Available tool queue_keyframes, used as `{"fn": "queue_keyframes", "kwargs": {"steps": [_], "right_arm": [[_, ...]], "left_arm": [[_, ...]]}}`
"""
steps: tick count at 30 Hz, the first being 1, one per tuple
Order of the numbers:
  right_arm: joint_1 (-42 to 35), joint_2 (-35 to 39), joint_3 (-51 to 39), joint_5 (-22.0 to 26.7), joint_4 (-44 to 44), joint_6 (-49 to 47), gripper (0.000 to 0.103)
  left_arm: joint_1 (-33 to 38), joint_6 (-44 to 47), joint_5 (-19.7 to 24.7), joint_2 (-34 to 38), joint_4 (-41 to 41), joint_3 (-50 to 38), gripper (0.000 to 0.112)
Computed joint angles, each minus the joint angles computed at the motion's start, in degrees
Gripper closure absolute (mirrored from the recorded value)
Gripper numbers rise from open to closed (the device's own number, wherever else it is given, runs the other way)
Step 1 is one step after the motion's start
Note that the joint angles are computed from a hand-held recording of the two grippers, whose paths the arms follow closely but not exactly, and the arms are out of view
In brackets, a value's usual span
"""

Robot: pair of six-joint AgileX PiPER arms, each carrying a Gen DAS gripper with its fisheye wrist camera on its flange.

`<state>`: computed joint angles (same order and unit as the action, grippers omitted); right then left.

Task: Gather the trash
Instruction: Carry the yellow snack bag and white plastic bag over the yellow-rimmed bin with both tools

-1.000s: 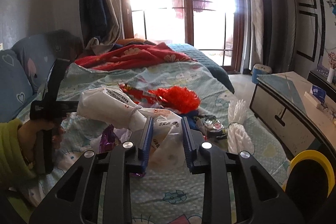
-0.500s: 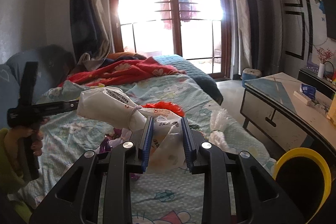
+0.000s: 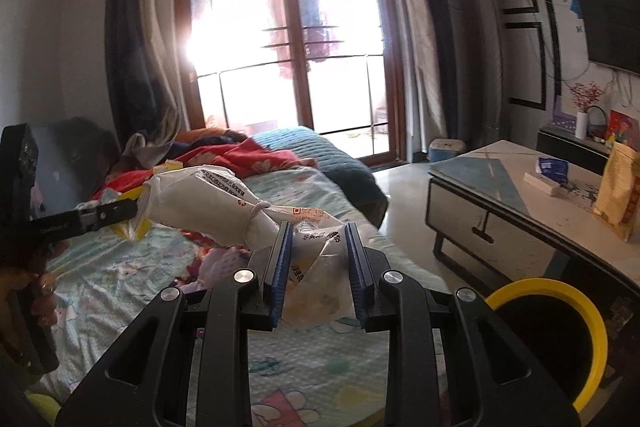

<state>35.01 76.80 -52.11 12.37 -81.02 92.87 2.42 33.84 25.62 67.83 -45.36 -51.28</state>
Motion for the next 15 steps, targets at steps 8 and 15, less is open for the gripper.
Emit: {"fn": "queue_keyframes", "kwargs": {"steps": [8, 15], "right_arm": [[-6.9, -5.1, 3.9, -1.0, 5.3, -4.3, 0.077], [-12.7, -7.4, 7.3, -2.7, 5.1, -3.2, 0.077]], "left_arm": [[-9.5, -7.4, -3.4, 1.3, 6.4, -1.0, 0.09], [-18.4, -17.6, -7.4, 5.9, 15.9, -3.2, 0.095]]}}
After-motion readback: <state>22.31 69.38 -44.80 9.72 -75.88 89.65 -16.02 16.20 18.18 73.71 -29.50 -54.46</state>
